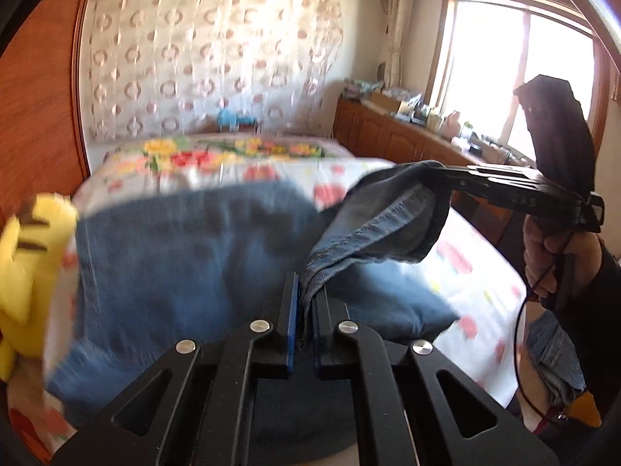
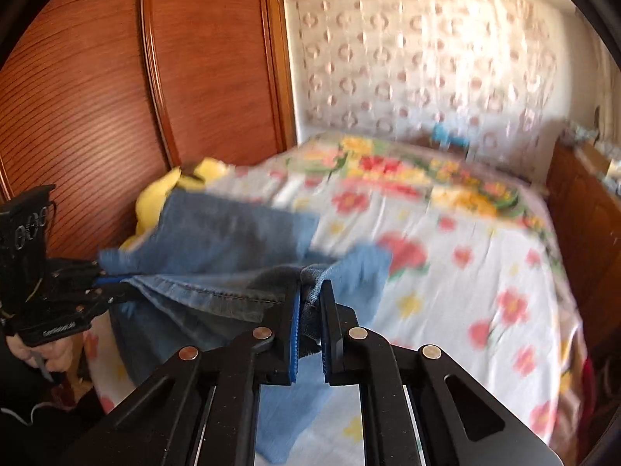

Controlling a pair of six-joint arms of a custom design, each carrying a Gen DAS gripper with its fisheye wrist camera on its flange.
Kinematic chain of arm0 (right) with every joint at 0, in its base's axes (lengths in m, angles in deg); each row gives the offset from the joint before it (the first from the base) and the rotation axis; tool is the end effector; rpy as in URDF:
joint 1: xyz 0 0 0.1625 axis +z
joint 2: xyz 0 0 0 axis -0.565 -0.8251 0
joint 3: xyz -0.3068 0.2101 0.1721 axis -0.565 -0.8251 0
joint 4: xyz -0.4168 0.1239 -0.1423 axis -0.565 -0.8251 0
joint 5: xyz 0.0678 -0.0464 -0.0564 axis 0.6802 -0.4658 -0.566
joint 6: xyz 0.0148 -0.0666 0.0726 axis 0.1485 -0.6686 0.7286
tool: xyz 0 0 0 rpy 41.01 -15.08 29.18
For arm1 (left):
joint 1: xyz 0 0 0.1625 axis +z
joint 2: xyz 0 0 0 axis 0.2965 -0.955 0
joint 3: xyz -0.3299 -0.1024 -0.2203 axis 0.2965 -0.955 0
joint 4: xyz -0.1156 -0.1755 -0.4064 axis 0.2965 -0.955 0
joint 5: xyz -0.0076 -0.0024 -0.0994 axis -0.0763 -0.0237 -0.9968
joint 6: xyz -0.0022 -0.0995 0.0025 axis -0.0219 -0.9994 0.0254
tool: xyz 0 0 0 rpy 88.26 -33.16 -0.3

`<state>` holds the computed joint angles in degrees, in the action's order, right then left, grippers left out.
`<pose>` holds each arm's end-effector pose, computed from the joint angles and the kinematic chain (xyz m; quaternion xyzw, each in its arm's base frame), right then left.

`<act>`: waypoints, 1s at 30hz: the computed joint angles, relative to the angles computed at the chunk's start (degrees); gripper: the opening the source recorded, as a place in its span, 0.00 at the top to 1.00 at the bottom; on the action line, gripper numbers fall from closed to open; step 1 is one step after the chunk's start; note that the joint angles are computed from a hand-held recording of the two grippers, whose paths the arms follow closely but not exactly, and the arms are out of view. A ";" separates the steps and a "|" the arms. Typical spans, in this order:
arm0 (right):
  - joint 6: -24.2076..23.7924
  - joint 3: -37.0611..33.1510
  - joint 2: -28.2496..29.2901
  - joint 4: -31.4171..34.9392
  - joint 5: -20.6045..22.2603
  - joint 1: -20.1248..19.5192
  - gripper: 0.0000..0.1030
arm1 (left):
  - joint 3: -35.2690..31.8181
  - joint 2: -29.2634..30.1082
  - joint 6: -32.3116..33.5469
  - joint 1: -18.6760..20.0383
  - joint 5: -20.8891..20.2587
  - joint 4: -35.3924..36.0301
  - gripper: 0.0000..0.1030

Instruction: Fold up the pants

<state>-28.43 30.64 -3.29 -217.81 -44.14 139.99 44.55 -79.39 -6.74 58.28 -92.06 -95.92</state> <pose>0.3169 -0.7439 0.0418 0.3815 -0.8332 0.3415 0.2088 -0.0393 -0.7992 0.2246 0.3003 0.8642 -0.3588 0.1851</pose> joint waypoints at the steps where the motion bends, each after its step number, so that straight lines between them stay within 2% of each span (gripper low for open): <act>1: -0.58 -0.25 -0.11 -0.91 -0.01 0.51 0.92 | -0.22 -0.35 0.32 -0.55 -0.39 0.11 0.94; 5: -2.35 -2.45 -0.15 -2.37 0.93 2.01 0.92 | -0.26 -1.61 1.40 -2.05 -1.42 -0.43 0.94; 10: -2.76 -6.58 0.83 0.45 2.35 3.27 0.93 | 1.26 -4.00 1.81 -2.92 -1.45 -3.96 0.95; 14: -0.42 -12.42 3.02 6.49 4.12 4.06 0.93 | 3.21 -6.39 1.72 -2.98 -1.48 -5.72 0.95; 24: -5.49 -25.37 10.90 14.82 5.91 4.49 0.93 | 5.58 -9.35 1.19 -1.58 0.27 -6.91 0.95; 27: -6.01 -29.61 12.91 19.27 7.05 4.27 0.93 | 7.45 -10.51 0.33 -0.91 0.82 -7.43 0.95; 30: -7.76 -34.96 16.11 23.42 6.18 4.63 0.93 | 8.45 -10.93 -0.41 0.38 1.95 -6.96 0.95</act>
<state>-36.19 -4.32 12.82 -194.39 -37.96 144.61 53.00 -90.32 -7.15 58.66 -90.11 -102.88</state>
